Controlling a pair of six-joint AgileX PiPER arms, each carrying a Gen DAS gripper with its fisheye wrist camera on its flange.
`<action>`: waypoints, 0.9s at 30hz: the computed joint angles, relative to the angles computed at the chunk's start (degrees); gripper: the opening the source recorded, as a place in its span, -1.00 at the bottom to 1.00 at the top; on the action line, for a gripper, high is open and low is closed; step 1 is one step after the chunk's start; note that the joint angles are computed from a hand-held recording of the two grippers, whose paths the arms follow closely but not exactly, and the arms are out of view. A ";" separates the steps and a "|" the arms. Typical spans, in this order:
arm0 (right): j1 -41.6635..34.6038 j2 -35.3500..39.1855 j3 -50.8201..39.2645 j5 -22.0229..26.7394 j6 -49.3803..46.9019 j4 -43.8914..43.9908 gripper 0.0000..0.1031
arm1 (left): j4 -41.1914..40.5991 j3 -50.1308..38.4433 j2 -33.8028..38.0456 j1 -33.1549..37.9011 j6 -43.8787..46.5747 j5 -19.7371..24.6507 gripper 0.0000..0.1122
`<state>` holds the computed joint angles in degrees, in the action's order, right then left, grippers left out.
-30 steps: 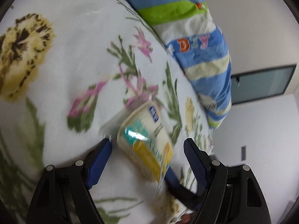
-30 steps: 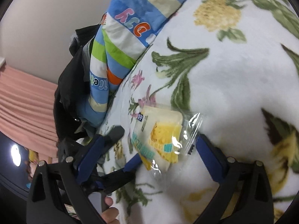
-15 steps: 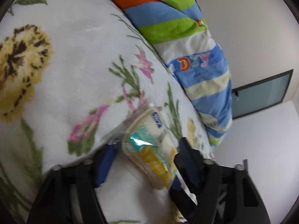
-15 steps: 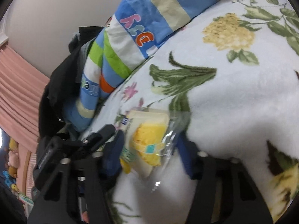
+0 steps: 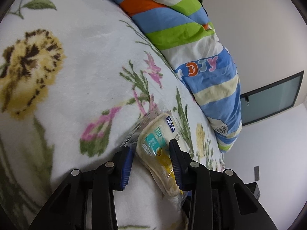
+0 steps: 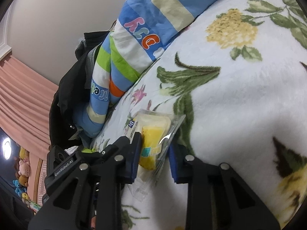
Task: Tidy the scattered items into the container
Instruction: 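Close the right tool on the yellow bread package and lift it, then carry the bread package over the black box and open the right tool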
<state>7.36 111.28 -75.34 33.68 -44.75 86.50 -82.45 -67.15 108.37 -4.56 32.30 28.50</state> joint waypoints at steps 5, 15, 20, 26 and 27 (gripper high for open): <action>0.52 -5.80 0.89 -0.17 6.46 -6.80 -0.48 | 9.78 1.74 -6.69 -0.97 -10.14 -1.25 -0.34; -5.33 -23.19 0.01 6.95 23.08 -20.30 -0.47 | 53.46 -10.75 -19.85 -13.43 -56.35 2.28 -0.34; -12.82 -31.53 -2.85 15.46 29.08 -24.67 -0.47 | 70.59 -23.11 -20.02 -22.62 -74.37 9.22 -0.33; -26.93 -38.24 -5.30 28.38 30.04 -23.72 -0.46 | 83.90 -37.23 -17.05 -34.33 -86.98 18.50 -0.34; -30.83 -38.99 -5.82 31.51 29.28 -22.81 -0.46 | 85.36 -39.42 -16.06 -36.00 -88.26 19.67 -0.34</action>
<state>-23.47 72.29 -81.17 65.18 -15.47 63.69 2.91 -106.57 92.31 -40.56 -55.96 48.16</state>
